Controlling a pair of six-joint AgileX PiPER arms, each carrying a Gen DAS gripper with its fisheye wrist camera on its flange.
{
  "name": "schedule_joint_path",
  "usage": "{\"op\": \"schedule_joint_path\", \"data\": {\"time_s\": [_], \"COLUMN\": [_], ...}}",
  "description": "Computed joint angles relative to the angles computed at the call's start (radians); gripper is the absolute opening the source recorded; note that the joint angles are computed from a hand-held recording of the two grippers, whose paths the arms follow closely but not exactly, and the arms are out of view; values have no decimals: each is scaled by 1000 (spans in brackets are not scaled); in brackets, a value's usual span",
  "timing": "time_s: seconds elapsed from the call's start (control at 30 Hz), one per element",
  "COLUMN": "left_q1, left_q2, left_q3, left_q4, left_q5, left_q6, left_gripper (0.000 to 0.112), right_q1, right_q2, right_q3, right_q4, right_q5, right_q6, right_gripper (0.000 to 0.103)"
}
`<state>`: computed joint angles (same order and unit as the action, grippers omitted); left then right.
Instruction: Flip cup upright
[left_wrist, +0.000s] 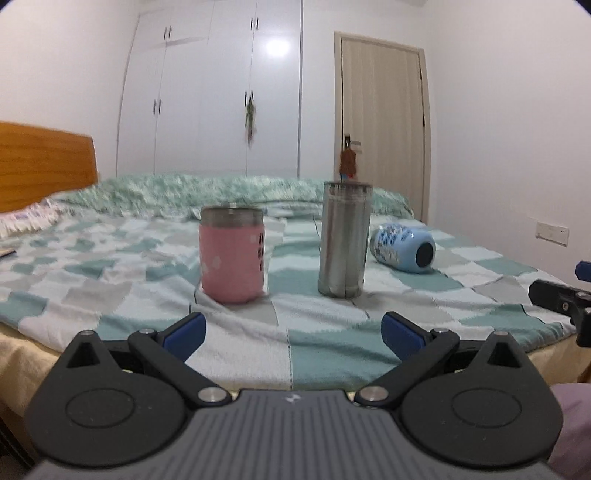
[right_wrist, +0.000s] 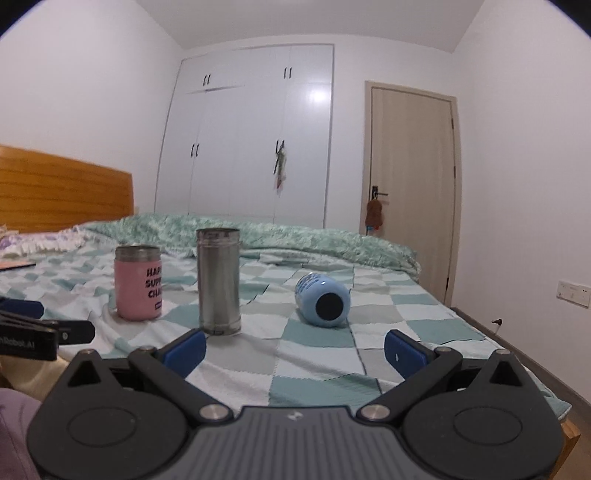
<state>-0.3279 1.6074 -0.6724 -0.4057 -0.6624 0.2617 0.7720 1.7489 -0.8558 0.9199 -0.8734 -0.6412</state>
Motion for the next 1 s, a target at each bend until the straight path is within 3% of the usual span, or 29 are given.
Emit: {"op": "schedule_joint_path", "data": {"time_s": [0.3,1.0], "left_q1": [-29,-27], "left_q2": [9,4], "left_q3": [28,51], "left_q4": [18,35], "left_q5": [-71,-105], "left_q6": [3,-19], "left_gripper": [103,103], "right_q1": [-1,11], "right_q2": [1,13], "right_q3": [14,17], "right_q4": [-16,-18], "right_q5": [-27,-50], "right_q6": [39,39], "right_gripper": [103,103]}}
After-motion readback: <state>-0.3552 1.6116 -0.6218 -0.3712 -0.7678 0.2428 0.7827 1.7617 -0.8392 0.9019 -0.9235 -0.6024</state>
